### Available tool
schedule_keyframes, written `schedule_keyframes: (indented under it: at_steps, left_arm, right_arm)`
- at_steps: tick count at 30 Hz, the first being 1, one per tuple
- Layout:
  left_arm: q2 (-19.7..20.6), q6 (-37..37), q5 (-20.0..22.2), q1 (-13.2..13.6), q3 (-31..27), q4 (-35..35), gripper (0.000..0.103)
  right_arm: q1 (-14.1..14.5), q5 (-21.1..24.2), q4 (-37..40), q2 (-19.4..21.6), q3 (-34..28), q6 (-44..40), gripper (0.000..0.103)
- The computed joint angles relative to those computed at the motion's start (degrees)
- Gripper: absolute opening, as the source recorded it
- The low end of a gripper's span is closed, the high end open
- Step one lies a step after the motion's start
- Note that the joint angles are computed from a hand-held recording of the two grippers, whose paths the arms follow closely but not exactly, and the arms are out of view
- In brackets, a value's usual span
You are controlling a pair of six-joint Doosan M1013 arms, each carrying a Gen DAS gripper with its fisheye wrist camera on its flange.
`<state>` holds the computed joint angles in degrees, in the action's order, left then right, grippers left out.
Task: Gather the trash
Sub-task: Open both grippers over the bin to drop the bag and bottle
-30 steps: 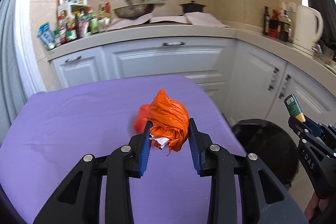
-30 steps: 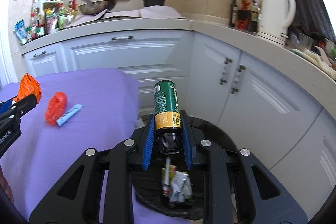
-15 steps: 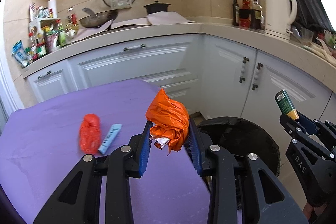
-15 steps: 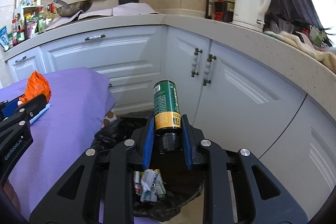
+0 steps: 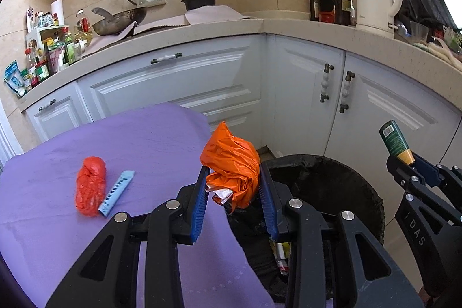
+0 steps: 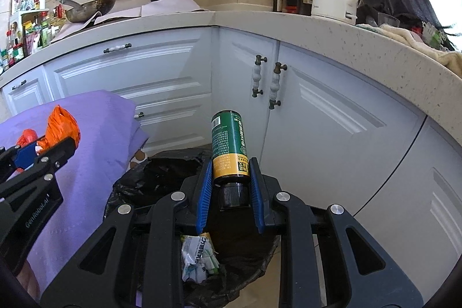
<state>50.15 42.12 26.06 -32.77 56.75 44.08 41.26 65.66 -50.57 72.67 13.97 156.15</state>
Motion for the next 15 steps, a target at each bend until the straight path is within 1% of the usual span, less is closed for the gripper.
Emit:
schedule_keyframes:
  at_steps: [6,8,9,11,13,15]
  left_arm:
    - [1.64,2.56,1.52,-0.25,-2.58,-2.03,0.035]
    - [2.2,3.19,2.12,-0.32,-3.61,-2.59,0.036]
    - [2.43,3.62,2.24,-0.29,-4.01,-3.1,0.037]
    - [2.78,3.59,2.96,-0.29,-4.65,-3.16,0.042]
    - [2.92,3.48,3.15,-0.24,-4.91,-3.42,0.053]
    - [2.88,3.02,3.02,-0.23,-4.81,-3.06,0.058]
  right_arm:
    - [-0.36,0.9,0.84,1.47,-2.77,-1.42,0.024]
    - [-0.46,1.25,1.23,2.03,-3.81,-1.86,0.026]
    - [-0.44,1.08,1.03,1.72,-3.07,-1.41,0.028]
    - [-0.44,1.23,0.81,1.68,-2.95,-1.05,0.044]
    - [-0.39,1.31,0.17,1.57,-2.68,-0.55,0.045]
    - [-0.35,1.78,0.26,1.91,-3.44,-1.14,0.045]
